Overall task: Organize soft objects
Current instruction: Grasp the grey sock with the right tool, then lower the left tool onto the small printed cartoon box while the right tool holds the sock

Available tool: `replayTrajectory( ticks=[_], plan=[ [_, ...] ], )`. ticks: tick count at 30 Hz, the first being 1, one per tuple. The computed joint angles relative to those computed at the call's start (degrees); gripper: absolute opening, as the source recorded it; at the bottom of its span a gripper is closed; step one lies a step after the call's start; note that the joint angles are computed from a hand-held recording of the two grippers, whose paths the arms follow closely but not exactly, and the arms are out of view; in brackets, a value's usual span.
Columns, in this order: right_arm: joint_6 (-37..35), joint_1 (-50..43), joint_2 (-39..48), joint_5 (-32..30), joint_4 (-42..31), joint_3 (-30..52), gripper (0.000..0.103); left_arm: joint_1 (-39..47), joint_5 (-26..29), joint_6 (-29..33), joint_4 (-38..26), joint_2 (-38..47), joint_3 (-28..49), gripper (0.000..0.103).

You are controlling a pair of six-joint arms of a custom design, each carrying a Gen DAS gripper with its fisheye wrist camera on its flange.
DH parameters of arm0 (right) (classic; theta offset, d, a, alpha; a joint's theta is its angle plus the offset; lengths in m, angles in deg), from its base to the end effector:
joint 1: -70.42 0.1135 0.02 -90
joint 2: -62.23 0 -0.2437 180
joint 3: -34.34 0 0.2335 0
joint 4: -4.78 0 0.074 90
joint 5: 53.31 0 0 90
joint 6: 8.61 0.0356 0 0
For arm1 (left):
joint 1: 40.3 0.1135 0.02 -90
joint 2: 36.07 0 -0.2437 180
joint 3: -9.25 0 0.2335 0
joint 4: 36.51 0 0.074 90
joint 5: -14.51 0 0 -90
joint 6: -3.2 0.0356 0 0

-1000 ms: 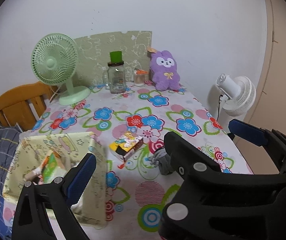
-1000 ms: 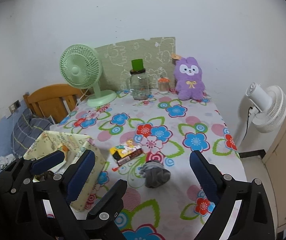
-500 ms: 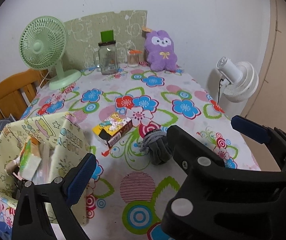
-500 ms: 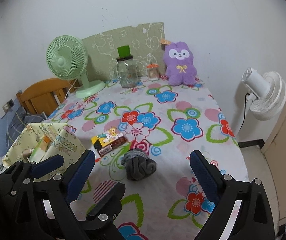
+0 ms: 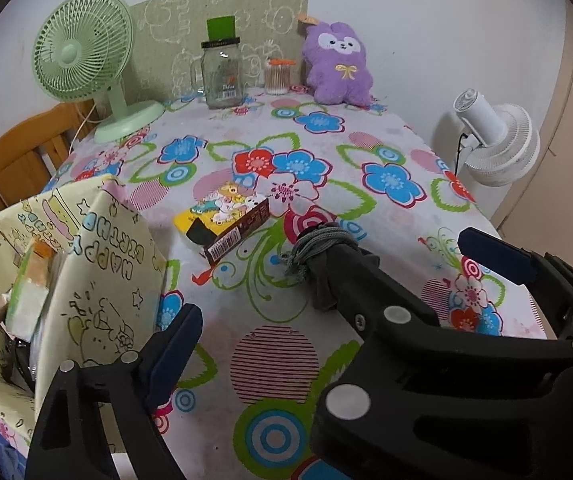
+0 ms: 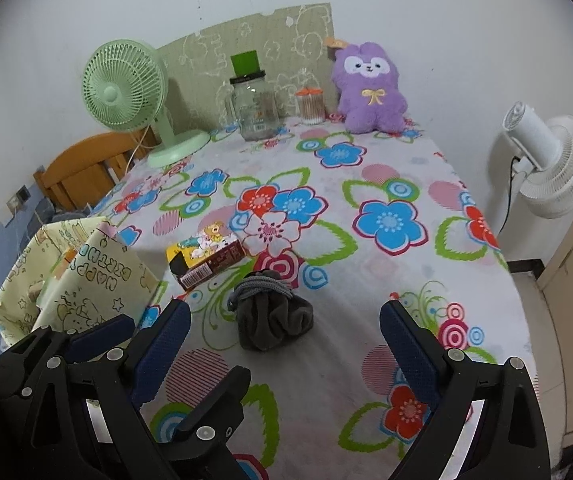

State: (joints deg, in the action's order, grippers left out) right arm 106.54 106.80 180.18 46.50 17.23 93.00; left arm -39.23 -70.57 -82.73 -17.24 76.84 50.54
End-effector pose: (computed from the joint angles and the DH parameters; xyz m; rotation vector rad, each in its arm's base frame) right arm 0.2677 0.1897 0.0485 -0.1533 2.3900 0.3077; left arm 0.2554 0.0017 0.0297 0.1013 2.4789 -0.0685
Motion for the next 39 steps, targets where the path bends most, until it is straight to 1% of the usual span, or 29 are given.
replayTrajectory(
  ticks=[4,7,13,15,17,18,20,21,22,24,26,29,39],
  plan=[
    [-1.61,-0.31,2.71,-0.66,-1.59,3.02,0.097,-0.07,-0.68,-0.25,0.34,2.54,1.45,0.088],
    [-2.71,-0.62,4.94,-1.51,-2.58,5.28,0.097,0.16,-0.86,-0.83,-1.28,4.15,3.27,0.087],
    [-4.49,-1.22,9.29,-4.11,-5.53,10.22,0.089,0.96,-1.00,-1.18,-3.30,7.28,6.24,0.086],
    [-5.04,-1.30,10.10,-4.41,-6.08,11.25,0.085,1.09,-0.94,-1.20,-3.78,7.97,6.95,0.085],
    [-5.64,-1.38,10.98,-4.59,-7.15,12.60,0.077,1.13,-0.93,-1.16,-4.46,8.76,7.82,0.085],
    [-6.01,-1.46,11.59,-4.70,-7.94,13.49,0.075,1.16,-0.91,-1.01,-4.64,9.06,8.09,0.085],
    [-6.50,-1.57,12.45,-4.88,-9.10,14.72,0.067,0.98,-1.00,-0.82,-4.90,9.71,8.66,0.085],
    [-6.69,-1.66,12.95,-5.09,-9.64,15.33,0.064,0.88,-1.12,-0.81,-5.02,10.01,8.87,0.085],
    [-6.82,-1.83,13.32,-5.47,-9.92,15.71,0.058,0.79,-1.19,-0.77,-5.40,10.41,9.32,0.085],
    [-6.77,-2.07,13.78,-5.82,-9.81,15.93,0.056,0.70,-1.07,-0.78,-5.55,10.61,9.59,0.085],
    [-6.86,-2.22,13.80,-5.81,-9.34,15.76,0.049,0.65,-1.25,-1.05,-5.57,10.84,9.89,0.085],
    [-7.01,-2.27,13.71,-5.31,-9.14,15.63,0.044,0.39,-1.69,-1.19,-5.69,11.12,10.35,0.086],
    [-6.99,-3.61,10.10,-3.21,-7.17,12.90,0.041,-1.16,-3.96,-2.07,-4.87,9.88,11.57,0.086]
  ],
)
